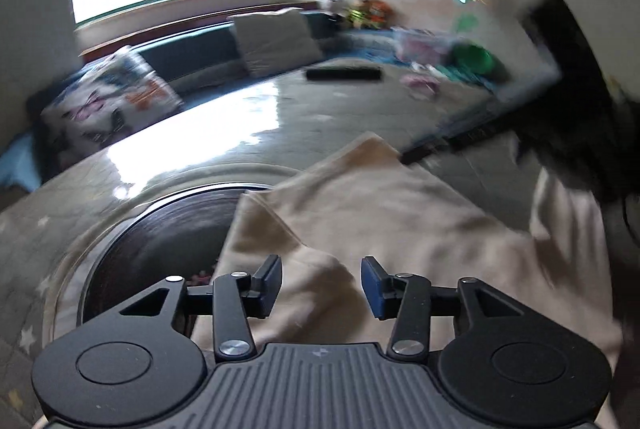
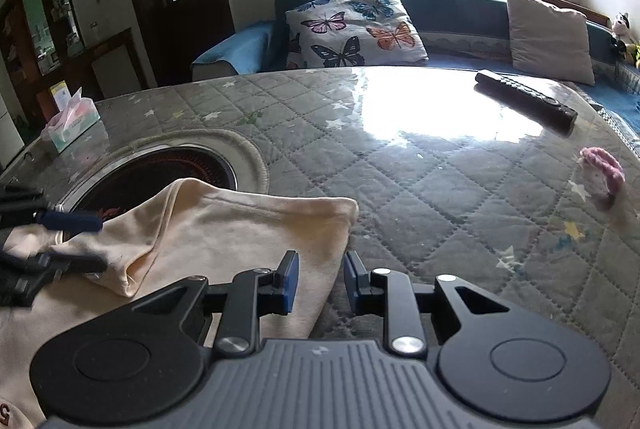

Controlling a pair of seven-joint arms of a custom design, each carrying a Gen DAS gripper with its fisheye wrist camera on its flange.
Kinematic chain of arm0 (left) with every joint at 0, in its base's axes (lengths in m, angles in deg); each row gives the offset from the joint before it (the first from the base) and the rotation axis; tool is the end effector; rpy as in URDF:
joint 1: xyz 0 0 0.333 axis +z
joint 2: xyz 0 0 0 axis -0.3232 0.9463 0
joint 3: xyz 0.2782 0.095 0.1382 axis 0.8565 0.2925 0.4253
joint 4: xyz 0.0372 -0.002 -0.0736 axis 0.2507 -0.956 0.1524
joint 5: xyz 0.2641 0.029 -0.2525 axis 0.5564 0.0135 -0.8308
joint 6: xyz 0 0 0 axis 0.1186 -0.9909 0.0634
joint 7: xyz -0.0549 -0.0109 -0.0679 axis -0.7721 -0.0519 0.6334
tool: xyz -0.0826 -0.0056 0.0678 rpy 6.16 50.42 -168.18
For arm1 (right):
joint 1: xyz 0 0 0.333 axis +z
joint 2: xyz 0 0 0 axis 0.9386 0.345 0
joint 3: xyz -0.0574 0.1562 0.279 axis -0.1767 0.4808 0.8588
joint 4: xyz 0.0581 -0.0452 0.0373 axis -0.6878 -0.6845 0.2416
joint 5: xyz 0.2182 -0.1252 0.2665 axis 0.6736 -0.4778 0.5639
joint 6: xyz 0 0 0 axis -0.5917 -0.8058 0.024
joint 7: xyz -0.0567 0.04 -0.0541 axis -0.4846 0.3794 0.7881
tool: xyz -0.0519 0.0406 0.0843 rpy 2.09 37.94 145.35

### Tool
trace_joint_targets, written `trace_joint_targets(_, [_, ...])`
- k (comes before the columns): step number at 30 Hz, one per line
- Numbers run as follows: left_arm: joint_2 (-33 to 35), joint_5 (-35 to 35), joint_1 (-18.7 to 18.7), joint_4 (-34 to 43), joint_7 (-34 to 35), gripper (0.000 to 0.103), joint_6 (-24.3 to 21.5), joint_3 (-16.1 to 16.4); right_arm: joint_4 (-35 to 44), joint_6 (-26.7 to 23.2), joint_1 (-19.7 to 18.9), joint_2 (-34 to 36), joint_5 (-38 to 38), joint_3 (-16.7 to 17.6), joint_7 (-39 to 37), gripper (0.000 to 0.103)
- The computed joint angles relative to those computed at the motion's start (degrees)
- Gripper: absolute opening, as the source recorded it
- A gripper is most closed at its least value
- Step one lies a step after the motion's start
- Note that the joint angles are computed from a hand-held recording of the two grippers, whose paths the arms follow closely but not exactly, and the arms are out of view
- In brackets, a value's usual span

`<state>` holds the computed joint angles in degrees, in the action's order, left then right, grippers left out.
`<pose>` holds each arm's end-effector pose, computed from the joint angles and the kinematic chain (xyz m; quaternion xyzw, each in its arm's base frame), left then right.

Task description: Fold clothes

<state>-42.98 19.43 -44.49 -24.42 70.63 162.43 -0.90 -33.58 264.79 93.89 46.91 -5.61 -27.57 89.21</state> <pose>0.5158 -0.4101 0.4412 -0.3581 0.8288 -0.3783 0.2041 0.5767 0.2482 0.4346 -0.7302 0.5574 -0.1824 0.3505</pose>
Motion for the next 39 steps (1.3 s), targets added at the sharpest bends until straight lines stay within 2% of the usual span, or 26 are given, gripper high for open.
trace_joint_targets(2, [0.5, 3.2, -4.3, 1.2, -2.1, 0.047, -1.8, 4.5, 0.2, -0.3, 0.3, 0.0, -0.4, -0.5, 0.1, 0.024])
trace_joint_targets(4, [1.9, 4.7, -5.8, 3.3, -4.0, 0.044, -4.5, 5.8, 0.6, -0.5, 0.5, 0.3, -0.7, -0.8, 0.4, 0.024])
trace_joint_targets(5, [2.6, 5.4, -6.0, 4.0, -4.9, 0.034, -5.1, 5.9, 0.9, -0.4, 0.4, 0.5, -0.6, -0.7, 0.5, 0.024])
trace_joint_targets(8, [3.7, 7.0, -6.0, 5.0, -7.0, 0.016, -3.9, 6.1, 1.8, -0.3, 0.1, 1.3, 0.0, -0.6, 1.1, 0.025])
trace_joint_targets(9, [3.7, 8.4, -7.4, 5.1, -9.4, 0.009, -3.0, 8.1, 2.0, -0.3, 0.3, 1.6, 0.0, -0.9, 1.4, 0.025])
trace_joint_targets(10, [3.6, 10.1, -9.0, 5.2, -12.3, 0.008, -2.2, 10.6, 2.3, -0.4, 0.7, 1.9, -0.2, -1.5, 1.9, 0.025])
trace_joint_targets(12, [3.5, 15.1, -14.3, 6.0, -21.3, 0.007, -1.1, 18.4, 3.0, -0.6, 1.0, 2.4, -0.6, -2.0, 2.3, 0.026])
trace_joint_targets(14, [3.2, 18.8, -17.7, 6.6, -29.5, 0.007, -1.3, 23.9, 3.8, -0.7, 1.1, 3.0, -0.6, -2.0, 2.6, 0.035])
trace_joint_targets(15, [3.0, 21.0, -19.7, 7.0, -34.5, 0.007, -2.2, 27.2, 4.4, -0.7, 0.6, 3.4, -0.3, -1.5, 2.5, 0.035])
trace_joint_targets(17, [2.9, 23.5, -21.1, 7.8, -41.1, 0.007, -4.3, 29.9, 5.5, -1.2, -1.1, 4.1, 0.9, 0.5, 1.3, 0.035])
trace_joint_targets(19, [2.8, 23.8, -19.8, 8.1, -44.7, 0.006, -6.0, 29.7, 7.5, -2.4, -1.2, 5.4, 1.4, 0.7, 1.3, 0.033])
trace_joint_targets(21, [2.6, 23.8, -18.1, 8.1, -47.5, 0.006, -6.8, 28.9, 9.2, -3.5, -0.3, 6.6, 1.0, -0.3, 2.0, 0.019])
trace_joint_targets(22, [2.5, 23.4, -16.8, 7.9, -48.3, 0.006, -6.8, 28.0, 10.0, -3.9, 0.8, 7.1, 0.3, -1.7, 3.2, 0.008])
trace_joint_targets(23, [2.5, 23.0, -15.6, 7.9, -48.9, 0.006, -6.9, 27.0, 10.7, -4.0, 1.6, 7.6, -0.3, -2.5, 4.0, 0.006])
trace_joint_targets(25, [2.3, 24.6, -14.5, 7.6, -51.2, 0.006, -7.0, 26.7, 12.2, -3.1, 2.3, 8.6, -1.1, -3.4, 5.0, 0.005])
trace_joint_targets(28, [2.7, 24.4, -11.7, 8.5, -51.7, 0.006, -8.9, 23.9, 16.0, -2.7, 4.3, 11.0, -3.1, -5.6, 6.3, 0.005])
trace_joint_targets(30, [3.2, 22.7, -9.1, 9.1, -50.7, 0.007, -10.7, 21.1, 20.1, -4.2, 5.5, 13.7, -4.3, -7.1, 7.2, 0.005])
trace_joint_targets(33, [3.7, 18.9, -4.3, 9.4, -48.6, 0.013, -12.6, 16.1, 26.5, -7.9, 5.5, 17.9, -5.6, -7.3, 8.0, 0.005])
trace_joint_targets(34, [3.5, 19.0, -3.5, 9.2, -49.3, 0.013, -13.0, 15.4, 28.3, -9.2, 5.5, 19.1, -6.2, -7.3, 8.0, 0.006])
trace_joint_targets(36, [2.4, 23.1, -4.3, 8.5, -54.1, 0.015, -13.6, 16.6, 29.2, -9.7, 5.8, 19.7, -7.3, -7.8, 8.8, 0.008])
trace_joint_targets(38, [0.7, 27.1, -4.3, 6.9, -57.5, 0.016, -12.3, 16.8, 28.1, -9.0, 5.8, 18.8, -8.1, -7.7, 8.9, 0.011])
trace_joint_targets(39, [0.4, 28.7, -4.2, 6.8, -58.2, 0.023, -12.0, 16.5, 27.2, -8.5, 6.0, 18.1, -8.6, -7.8, 9.0, 0.011])
